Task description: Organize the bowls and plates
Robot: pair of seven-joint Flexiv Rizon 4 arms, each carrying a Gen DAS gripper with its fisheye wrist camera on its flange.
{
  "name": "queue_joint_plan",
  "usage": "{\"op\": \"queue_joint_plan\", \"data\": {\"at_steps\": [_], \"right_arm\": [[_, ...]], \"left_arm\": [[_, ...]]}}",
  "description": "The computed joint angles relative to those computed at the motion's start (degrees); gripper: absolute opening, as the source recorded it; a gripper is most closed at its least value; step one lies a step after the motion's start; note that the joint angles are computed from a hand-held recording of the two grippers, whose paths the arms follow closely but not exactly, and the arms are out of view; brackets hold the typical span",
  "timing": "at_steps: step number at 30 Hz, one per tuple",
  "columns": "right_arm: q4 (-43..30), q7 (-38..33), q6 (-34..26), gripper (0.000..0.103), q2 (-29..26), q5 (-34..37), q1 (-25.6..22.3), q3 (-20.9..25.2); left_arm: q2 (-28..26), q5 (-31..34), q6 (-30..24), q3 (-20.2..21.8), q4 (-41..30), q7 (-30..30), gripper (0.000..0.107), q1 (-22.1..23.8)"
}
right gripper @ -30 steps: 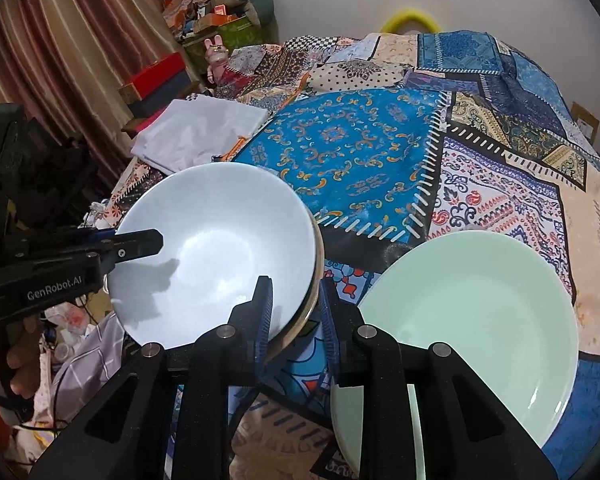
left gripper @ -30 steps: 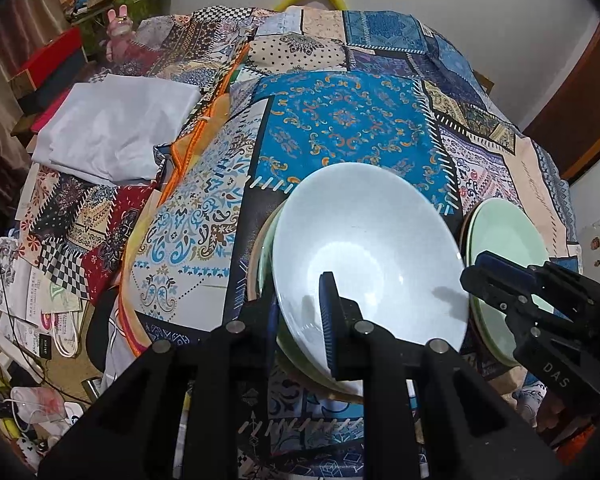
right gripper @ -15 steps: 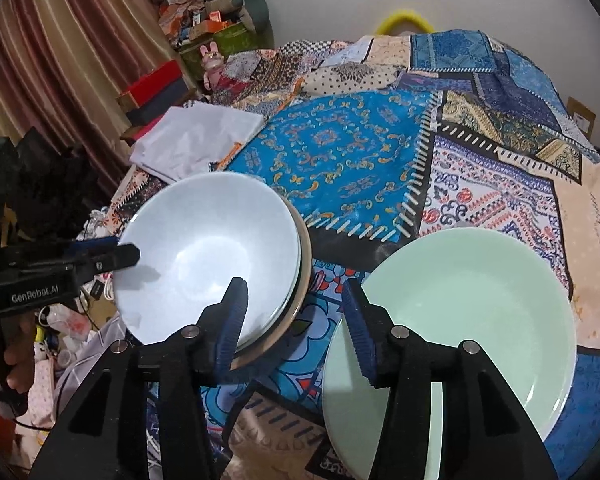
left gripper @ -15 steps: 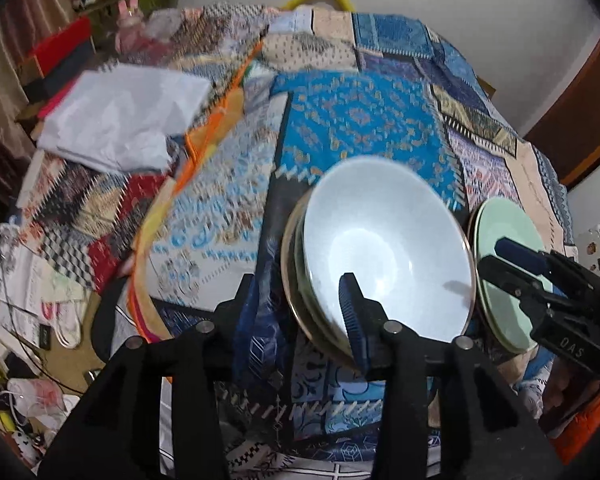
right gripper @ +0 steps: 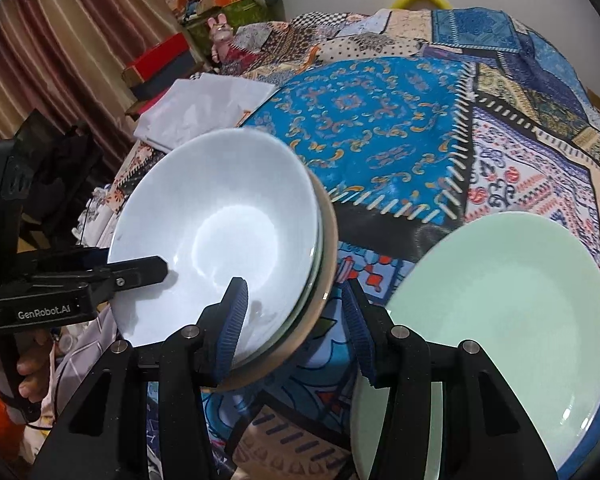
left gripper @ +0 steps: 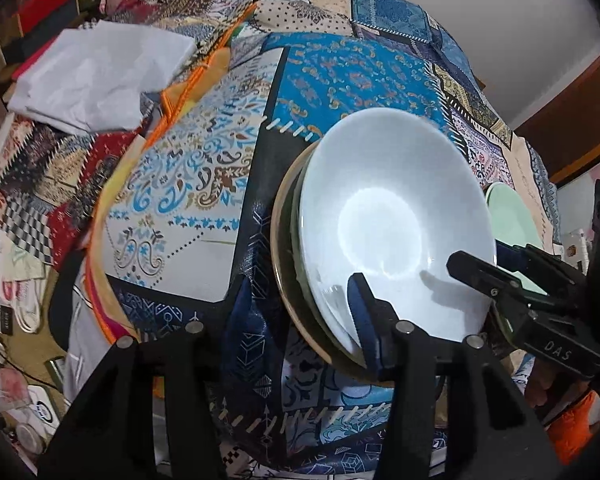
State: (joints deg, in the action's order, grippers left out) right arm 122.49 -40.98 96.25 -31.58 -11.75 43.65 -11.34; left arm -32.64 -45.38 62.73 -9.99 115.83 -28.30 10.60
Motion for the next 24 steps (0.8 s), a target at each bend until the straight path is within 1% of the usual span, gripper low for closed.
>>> {"op": "queue_joint_plan", "data": {"at_steps": [3, 4, 5, 8, 10, 11, 12, 15, 19, 24], "right_arm": [[-1.20, -0.39, -0.39, 0.045, -0.84, -0.17, -2.06, 2.28], [-1.58, -0.58, -0.36, 0.043, -1.12, -0.21, -3.04, 3.35], [-1.98, -0.63, -0.61, 0.040, -1.29, -0.27, -3.58, 4.02], [-1.74, -0.19, -0.27, 0.037, -1.78, -0.44, -1.41, 1.49], [-1.64, -0.12, 0.08, 0.036, -1.96, -0.25, -0.41, 0.37], [-1.76, -0.07, -0.15, 0.036, -1.97, -0.17, -0.18, 0.14], [-1.85, 0.22, -0.64, 0.035, -1.95, -0.09, 0.43, -0.48], [-2.06, 0.64, -0.89, 0.034, -1.89, -0.01, 0.14, -0.30], [-2.29, 1.47, -1.40, 0.033, -1.68, -0.22, -0.23, -0.05], [-1.94, 2.87, -0.83, 0.032, -1.41, 0.05, -0.55, 0.09]], "left_arm": [[-0.65, -0.30, 0.16, -0.23, -0.34, -0.06, 0.050, -0.04], [-0.81, -0.55, 0.60, -0.40, -0.33, -0.03, 0.050, -0.10], [-0.89, -0.90, 1.39, -0.73, -0.15, 0.37, 0.050, -0.13], [-0.96, -1.56, 3.76, -1.57, 0.45, 1.65, 0.049, -0.16], [-0.99, -2.33, 4.98, -2.45, 0.86, 2.61, 0.046, 0.13], [-0.81, -3.10, 4.60, -3.24, 1.10, 3.42, 0.038, 0.72], [-0.60, -3.49, 3.68, -3.58, 1.23, 3.87, 0.034, 0.99], [-0.32, -5.16, 6.83, -3.97, 2.14, 4.80, 0.034, 0.09], [-0.19, -5.17, 6.66, -3.64, 1.99, 4.05, 0.034, -0.30], [0.43, -4.78, 8.80, -3.66, 2.41, 3.33, 0.034, -1.18]]}}
